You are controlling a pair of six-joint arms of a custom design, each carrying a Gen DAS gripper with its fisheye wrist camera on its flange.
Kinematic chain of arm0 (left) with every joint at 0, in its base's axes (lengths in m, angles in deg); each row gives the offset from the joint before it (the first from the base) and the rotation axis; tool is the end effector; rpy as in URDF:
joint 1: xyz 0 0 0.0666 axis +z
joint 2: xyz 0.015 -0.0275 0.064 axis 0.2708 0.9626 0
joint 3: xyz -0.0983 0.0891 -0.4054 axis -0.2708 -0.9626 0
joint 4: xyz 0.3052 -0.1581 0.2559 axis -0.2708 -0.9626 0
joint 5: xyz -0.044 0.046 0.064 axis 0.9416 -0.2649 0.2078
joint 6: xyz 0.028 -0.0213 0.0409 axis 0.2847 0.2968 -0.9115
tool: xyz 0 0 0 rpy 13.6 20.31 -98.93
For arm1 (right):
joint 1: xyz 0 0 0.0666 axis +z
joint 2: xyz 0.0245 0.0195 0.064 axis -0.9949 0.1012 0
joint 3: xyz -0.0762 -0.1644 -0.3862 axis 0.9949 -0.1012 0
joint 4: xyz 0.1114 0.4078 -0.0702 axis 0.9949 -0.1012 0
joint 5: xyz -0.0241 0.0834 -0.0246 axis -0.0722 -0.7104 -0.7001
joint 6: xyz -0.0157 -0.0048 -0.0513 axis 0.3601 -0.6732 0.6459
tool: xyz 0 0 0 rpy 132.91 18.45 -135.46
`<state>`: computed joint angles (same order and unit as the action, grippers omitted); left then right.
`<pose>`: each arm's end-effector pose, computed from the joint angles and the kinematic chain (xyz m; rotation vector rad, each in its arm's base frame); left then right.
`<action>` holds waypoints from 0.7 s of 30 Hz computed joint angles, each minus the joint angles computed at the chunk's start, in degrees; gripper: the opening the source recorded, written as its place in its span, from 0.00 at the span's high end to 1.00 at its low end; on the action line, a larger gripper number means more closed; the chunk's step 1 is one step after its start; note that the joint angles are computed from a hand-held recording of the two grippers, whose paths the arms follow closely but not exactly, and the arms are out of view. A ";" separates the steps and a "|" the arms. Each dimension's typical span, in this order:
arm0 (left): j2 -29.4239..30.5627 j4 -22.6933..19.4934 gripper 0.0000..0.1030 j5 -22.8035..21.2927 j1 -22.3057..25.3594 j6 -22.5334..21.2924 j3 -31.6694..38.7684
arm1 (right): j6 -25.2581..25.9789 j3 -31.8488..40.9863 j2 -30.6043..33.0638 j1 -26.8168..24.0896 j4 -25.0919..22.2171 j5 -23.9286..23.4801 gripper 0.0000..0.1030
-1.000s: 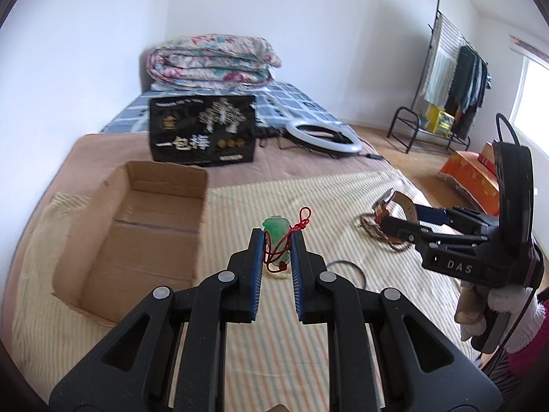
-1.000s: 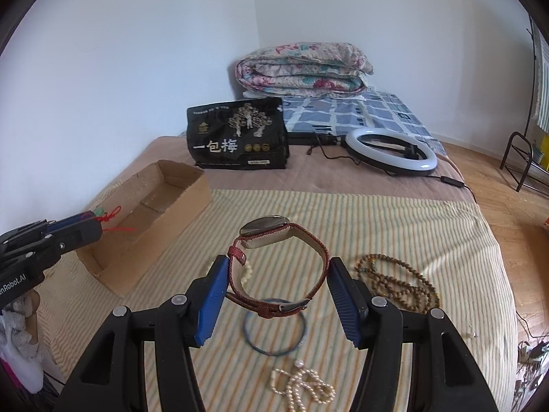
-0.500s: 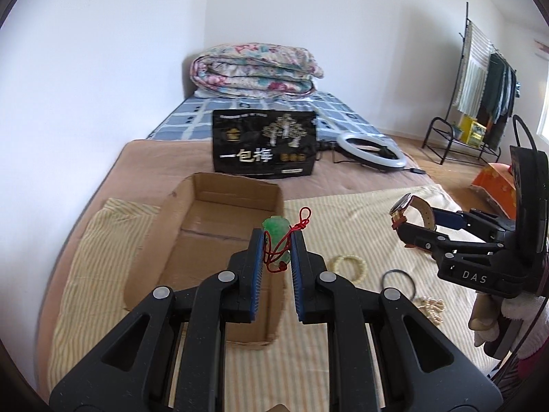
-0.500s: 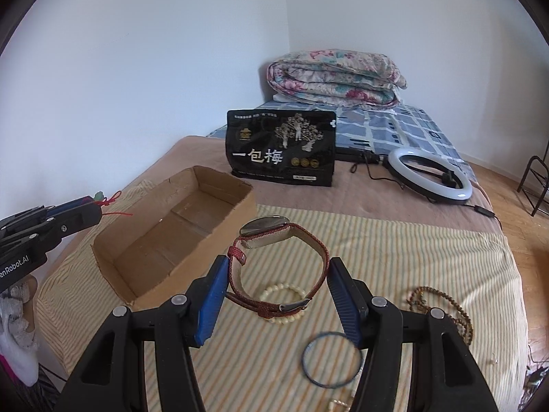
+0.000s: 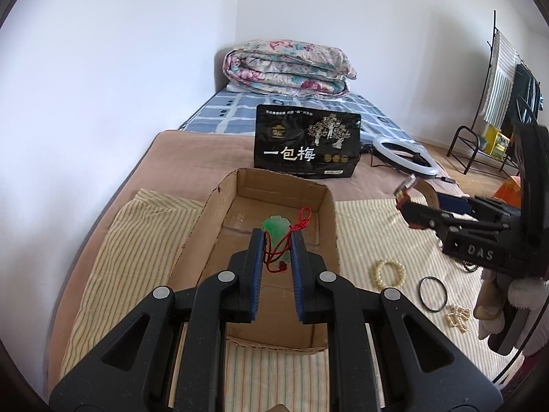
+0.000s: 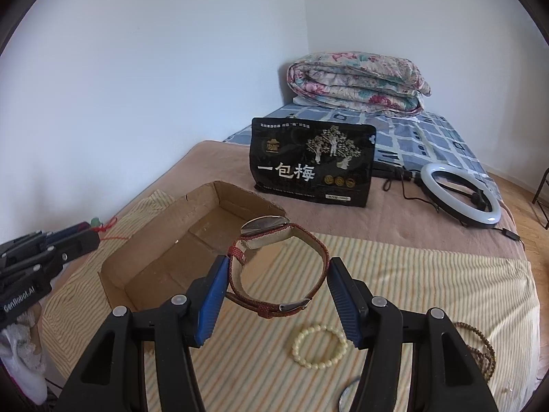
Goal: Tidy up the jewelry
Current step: 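Carry the jade pendant in left tool while right tool carries the watch over the cardboard box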
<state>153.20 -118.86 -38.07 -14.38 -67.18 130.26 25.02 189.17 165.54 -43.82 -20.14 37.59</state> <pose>0.3837 -0.2110 0.5811 0.0280 2.2345 -0.1509 0.4486 0.3709 0.5772 -0.3574 2.2715 0.2719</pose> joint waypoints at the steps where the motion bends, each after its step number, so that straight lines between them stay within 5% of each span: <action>1: 0.11 0.01 0.87 -0.03 0.09 -0.03 -0.05 | 0.05 0.51 0.53 -0.04 0.08 -0.19 0.41; 21: 2.80 -0.76 0.86 2.45 3.06 0.60 -1.42 | 0.51 8.64 10.72 0.32 0.17 -4.65 0.41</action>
<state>156.00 -119.62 -35.62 -11.32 -66.58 128.84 25.53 197.81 176.26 -43.50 -19.97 32.94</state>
